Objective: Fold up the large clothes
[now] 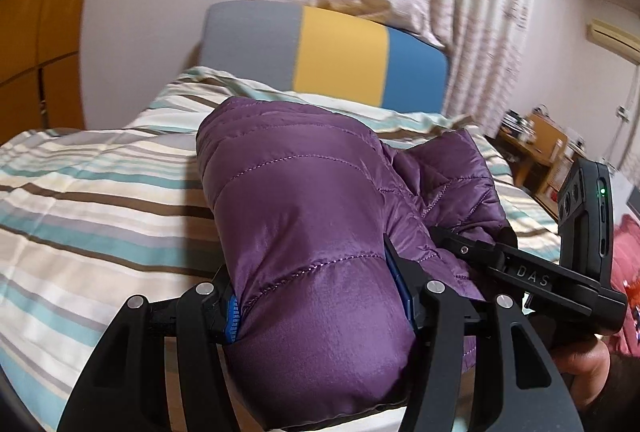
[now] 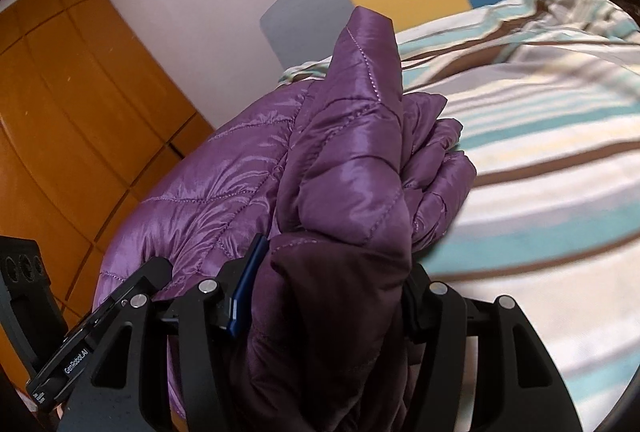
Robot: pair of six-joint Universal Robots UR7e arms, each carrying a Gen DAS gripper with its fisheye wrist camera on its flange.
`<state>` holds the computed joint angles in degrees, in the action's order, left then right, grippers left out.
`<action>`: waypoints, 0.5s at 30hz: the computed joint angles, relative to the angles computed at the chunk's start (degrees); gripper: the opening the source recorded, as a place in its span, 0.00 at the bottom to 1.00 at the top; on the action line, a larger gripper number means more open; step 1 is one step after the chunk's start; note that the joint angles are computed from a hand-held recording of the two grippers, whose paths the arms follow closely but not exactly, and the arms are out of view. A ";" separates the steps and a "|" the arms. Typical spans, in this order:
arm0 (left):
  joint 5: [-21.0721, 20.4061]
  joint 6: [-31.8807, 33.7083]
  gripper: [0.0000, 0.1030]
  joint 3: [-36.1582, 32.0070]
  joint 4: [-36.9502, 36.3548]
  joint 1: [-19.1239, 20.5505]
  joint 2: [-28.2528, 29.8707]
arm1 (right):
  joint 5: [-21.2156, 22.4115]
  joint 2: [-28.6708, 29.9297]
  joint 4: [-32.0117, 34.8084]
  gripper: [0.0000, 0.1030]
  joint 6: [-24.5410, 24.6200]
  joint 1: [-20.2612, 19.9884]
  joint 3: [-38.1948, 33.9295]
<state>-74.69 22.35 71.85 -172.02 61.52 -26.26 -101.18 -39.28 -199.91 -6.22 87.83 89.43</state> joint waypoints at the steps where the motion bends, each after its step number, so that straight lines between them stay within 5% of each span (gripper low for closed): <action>1: 0.29 0.03 0.55 -0.56 -0.01 0.26 0.18 | -0.10 1.01 1.11 0.55 -0.64 0.26 -1.70; 6: 1.74 0.25 0.55 -6.56 2.39 2.45 2.37 | -1.25 6.94 8.66 0.55 -4.00 1.12 -12.76; 9: 7.22 2.69 0.61 -11.51 6.06 3.50 5.37 | -5.89 11.22 14.50 0.62 -5.48 1.83 -20.14; 15: 8.67 -0.83 0.76 -12.99 9.76 4.71 6.19 | -13.28 16.45 13.98 0.73 -10.79 2.57 -26.41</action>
<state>-66.02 21.52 58.86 -162.26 66.23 -20.07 -114.46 -22.82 -185.93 -17.01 90.40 63.02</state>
